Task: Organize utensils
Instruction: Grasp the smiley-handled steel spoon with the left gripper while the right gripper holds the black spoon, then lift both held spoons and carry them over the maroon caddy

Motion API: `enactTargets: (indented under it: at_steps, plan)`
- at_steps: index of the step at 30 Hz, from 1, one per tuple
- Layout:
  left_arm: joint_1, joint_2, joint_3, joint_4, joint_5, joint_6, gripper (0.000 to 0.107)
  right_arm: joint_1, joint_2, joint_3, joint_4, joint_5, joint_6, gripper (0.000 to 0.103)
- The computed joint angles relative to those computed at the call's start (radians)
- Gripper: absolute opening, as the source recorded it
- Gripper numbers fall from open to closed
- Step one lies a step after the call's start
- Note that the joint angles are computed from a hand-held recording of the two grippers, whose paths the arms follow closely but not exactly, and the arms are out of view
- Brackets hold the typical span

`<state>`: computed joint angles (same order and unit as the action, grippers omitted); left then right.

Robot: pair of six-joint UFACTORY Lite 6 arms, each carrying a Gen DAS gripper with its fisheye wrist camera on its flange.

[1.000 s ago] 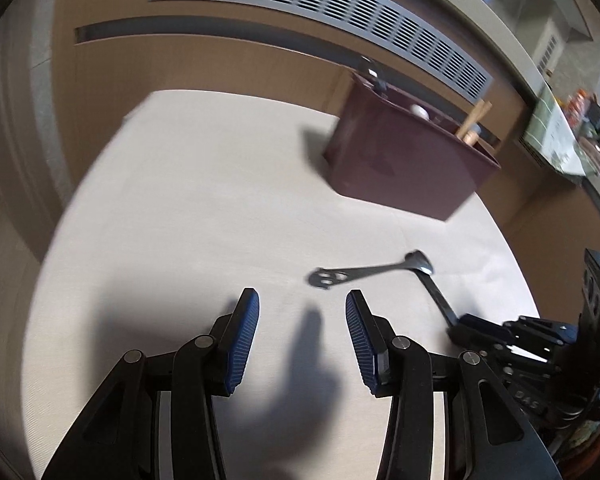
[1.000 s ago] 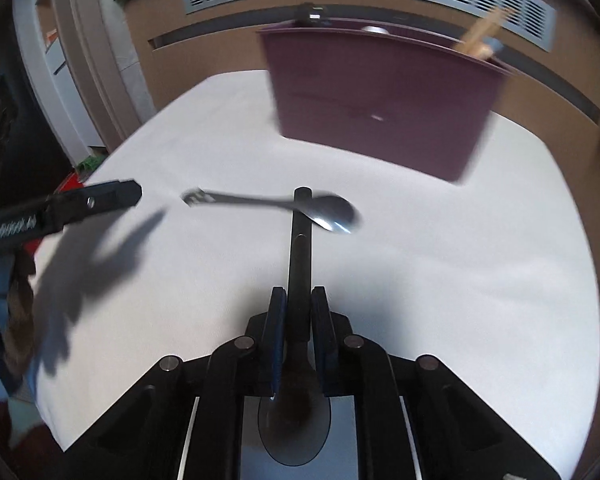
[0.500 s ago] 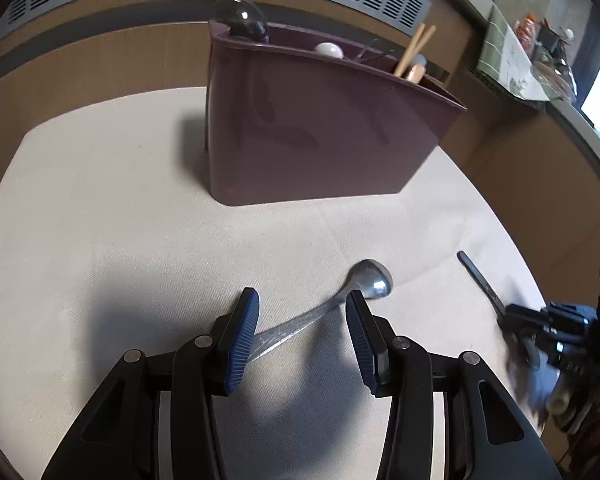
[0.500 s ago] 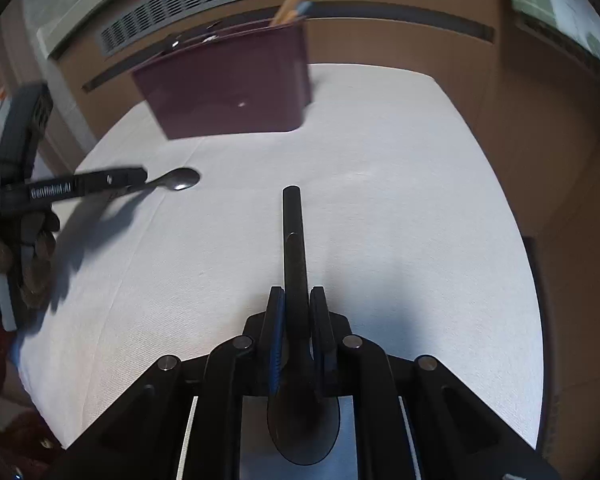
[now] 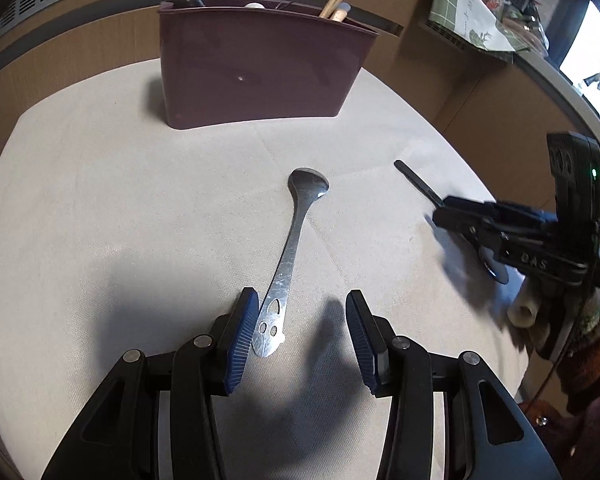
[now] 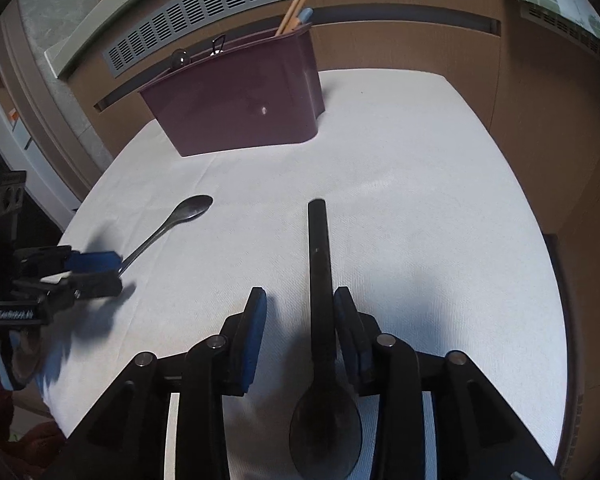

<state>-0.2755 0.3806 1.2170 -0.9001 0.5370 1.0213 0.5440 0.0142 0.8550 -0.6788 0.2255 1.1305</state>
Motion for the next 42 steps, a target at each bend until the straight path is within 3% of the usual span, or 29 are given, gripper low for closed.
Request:
enactTargets:
  at_steps: [2,5,11,19,24,30,33,35,39,42]
  plan:
    - [-0.022,0.022,0.032,0.032,-0.020,-0.038,0.046,0.000,0.053,0.057,-0.036,0.031,0.014,0.028]
    - [-0.068,0.093,0.128,0.106,-0.054,-0.093,0.046,0.027,0.113,0.122,-0.124,0.098,0.058,0.012]
    - [-0.156,0.279,0.413,0.412,-0.048,-0.323,0.046,0.030,0.018,0.029,-0.139,0.061,0.129,0.012]
    - [-0.186,0.431,0.692,0.598,0.108,-0.517,0.046,0.049,-0.197,-0.122,-0.235,0.126,0.271,0.012]
    - [-0.186,0.402,0.644,0.569,0.062,-0.508,0.046,0.060,-0.264,-0.158,-0.297,0.150,0.347,0.012]
    - [-0.216,0.268,0.383,0.488,-0.188,-0.497,0.047,0.082,-0.287,-0.181,-0.352,0.175,0.445,0.012]
    - [-0.227,0.265,0.385,0.533,-0.188,-0.571,0.044,0.092,-0.306,-0.198,-0.363,0.181,0.475,0.012]
    - [-0.227,0.257,0.381,0.556,-0.189,-0.599,0.030,0.098,-0.318,-0.205,-0.367,0.195,0.482,0.012]
    - [-0.209,0.213,0.340,0.535,-0.180,-0.596,0.029,0.093,-0.339,-0.214,-0.368,0.201,0.494,0.012]
    - [-0.179,0.150,0.273,0.368,-0.180,-0.472,0.029,0.094,-0.354,-0.219,-0.365,0.203,0.496,0.012]
